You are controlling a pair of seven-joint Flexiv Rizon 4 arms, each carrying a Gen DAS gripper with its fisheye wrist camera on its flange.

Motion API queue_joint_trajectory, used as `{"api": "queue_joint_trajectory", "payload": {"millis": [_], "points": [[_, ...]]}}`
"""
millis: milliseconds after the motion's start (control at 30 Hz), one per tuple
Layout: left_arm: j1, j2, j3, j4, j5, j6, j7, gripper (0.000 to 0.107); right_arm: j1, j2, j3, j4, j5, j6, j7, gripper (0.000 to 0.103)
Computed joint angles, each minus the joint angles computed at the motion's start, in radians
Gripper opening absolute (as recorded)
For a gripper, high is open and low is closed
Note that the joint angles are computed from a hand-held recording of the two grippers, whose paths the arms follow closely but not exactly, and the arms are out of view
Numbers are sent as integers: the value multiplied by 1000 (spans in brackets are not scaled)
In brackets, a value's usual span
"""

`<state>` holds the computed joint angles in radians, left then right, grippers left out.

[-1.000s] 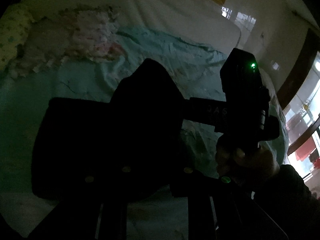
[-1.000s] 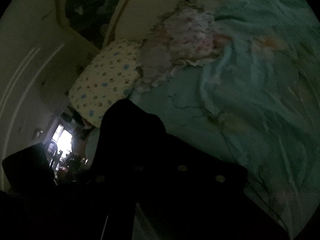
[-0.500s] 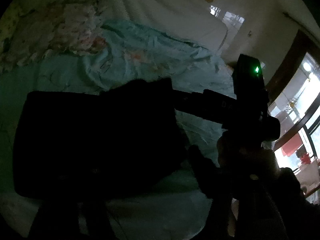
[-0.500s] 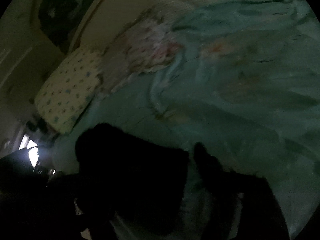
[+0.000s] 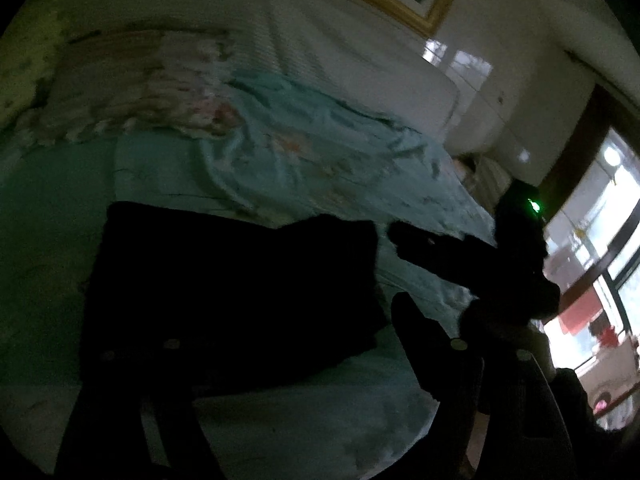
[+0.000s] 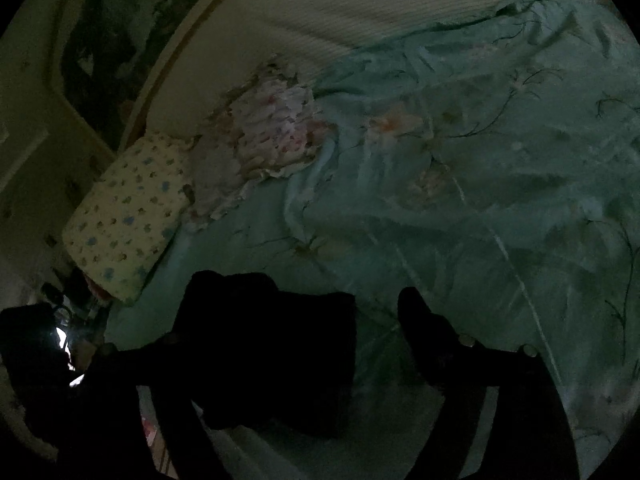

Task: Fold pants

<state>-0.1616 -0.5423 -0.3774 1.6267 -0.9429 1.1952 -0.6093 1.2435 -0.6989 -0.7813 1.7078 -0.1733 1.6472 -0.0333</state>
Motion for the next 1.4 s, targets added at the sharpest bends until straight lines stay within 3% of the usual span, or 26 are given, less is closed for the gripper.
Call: {"api": "queue_joint_trajectory", "payload": {"millis": [267,533,1200,1400], "points": [[32,-1,9,6,-21,38,-30,79,6,18,13,-33,-98,-96,24,88],[58,-7,8,7,-41,64,-25,80,-26,31,61,-51,-197,-119,97,91],[89,-92,60,-83,139,-3,-226,81,-174,42,242,-75,-399,-123,256,94],[94,-125,72,-124,193,-42,-286,81,-249,25,337,-115,-429,-140,262,94]]}}
